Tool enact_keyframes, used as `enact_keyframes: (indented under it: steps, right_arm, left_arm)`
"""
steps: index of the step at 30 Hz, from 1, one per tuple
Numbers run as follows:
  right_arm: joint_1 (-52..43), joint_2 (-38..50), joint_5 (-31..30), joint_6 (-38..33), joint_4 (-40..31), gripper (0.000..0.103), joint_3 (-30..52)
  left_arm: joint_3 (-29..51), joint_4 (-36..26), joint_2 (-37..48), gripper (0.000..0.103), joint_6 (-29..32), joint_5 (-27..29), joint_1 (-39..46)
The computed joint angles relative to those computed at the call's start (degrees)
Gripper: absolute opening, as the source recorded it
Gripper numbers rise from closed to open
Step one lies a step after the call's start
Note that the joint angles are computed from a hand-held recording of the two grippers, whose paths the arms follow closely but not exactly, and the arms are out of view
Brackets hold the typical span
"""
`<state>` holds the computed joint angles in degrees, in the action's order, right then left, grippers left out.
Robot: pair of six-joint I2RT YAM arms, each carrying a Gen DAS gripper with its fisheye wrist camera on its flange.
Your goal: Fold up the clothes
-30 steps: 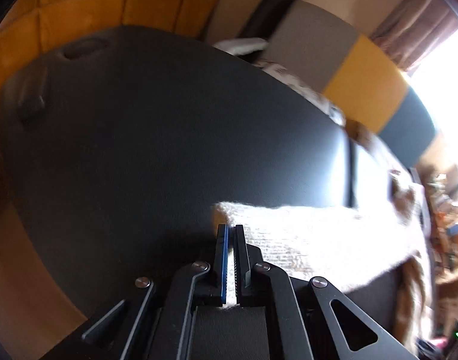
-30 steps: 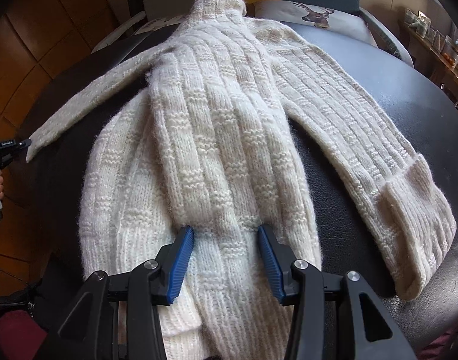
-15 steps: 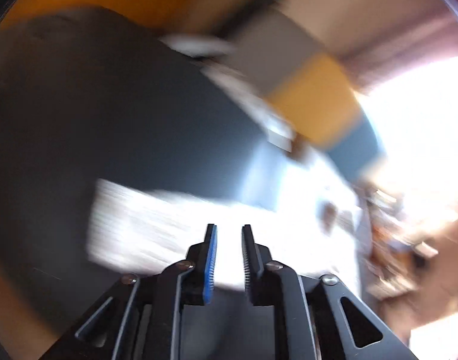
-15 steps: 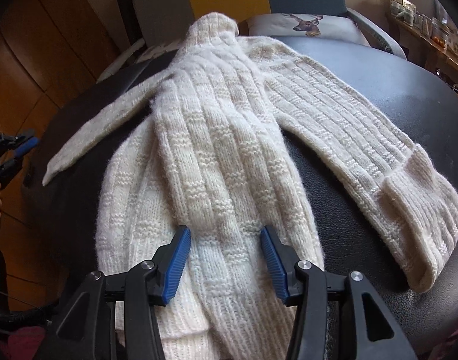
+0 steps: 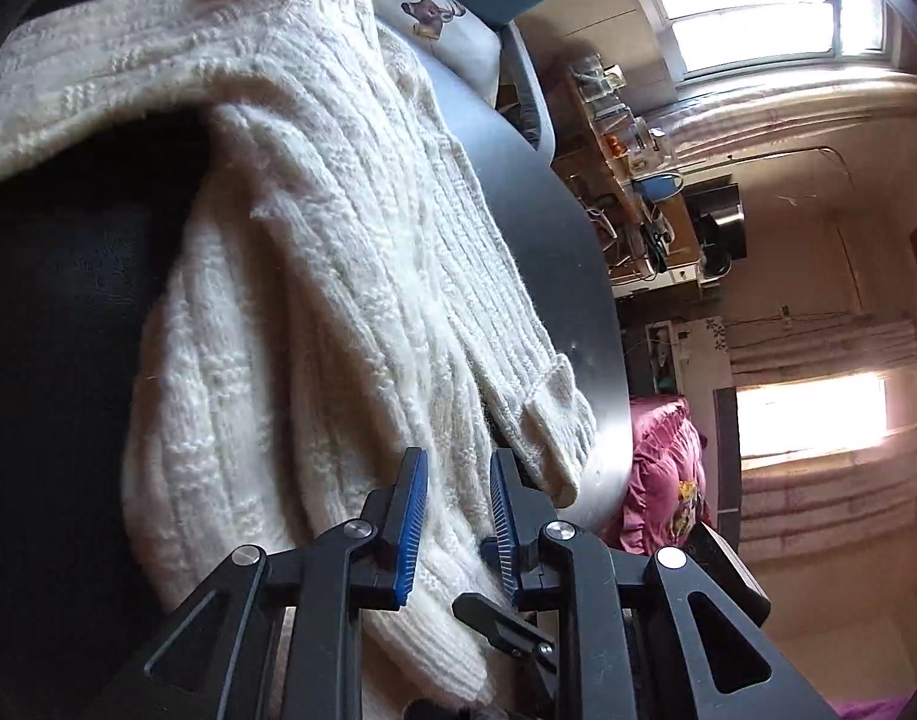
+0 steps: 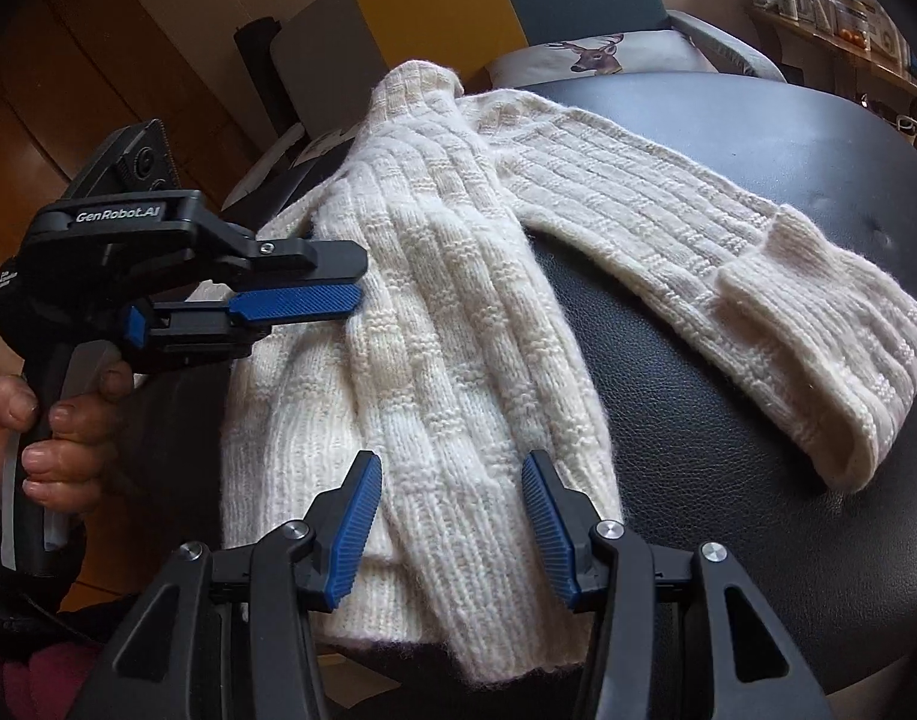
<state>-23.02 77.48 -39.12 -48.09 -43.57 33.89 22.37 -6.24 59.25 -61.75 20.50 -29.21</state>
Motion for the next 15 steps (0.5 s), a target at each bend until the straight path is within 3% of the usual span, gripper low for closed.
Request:
enact_keyframes:
  steps: [3,5,6,7,9,12,15]
  right_arm:
    - [4.60,4.42,0.19,5.90,7.37,0.050,0.95]
    - [4.88,6.90,-0.22,6.38,7.47,0.050,2.47]
    - [7.01,10.22,-0.55,10.62,13.75,0.050,3.05]
    - [6.26,10.66,-0.73,9.10,11.16,0.050,4.06]
    - [6.89,12.00,-0.49,9.65,12.42,0.050,4.62]
    - [7.89,12.70,0.00,10.25,14.00,0.051,4.58]
    - [5.89,12.06,-0.86,7.73,11.28,0.051,4.45]
  left_arm:
    - [2.50,1.31,6.19,0.021,-0.15,0.71,1.57]
    - [4.37,-0.18,7.01,0.021,0.66,2.27,3.81]
    - [5.28,-1.31,7.28,0.021,1.99,3.06,5.45]
    - [5.42,-2.70,6.46,0.023,2.87,3.22,6.21]
    - [5.96,-4.16,6.43,0.024,4.03,3.41,7.22]
    - [7.27,-2.60,10.71,0.026,3.41,3.12,6.77]
    - [5.55,-1.46,9.27,0.027,0.41,2.85,6.44]
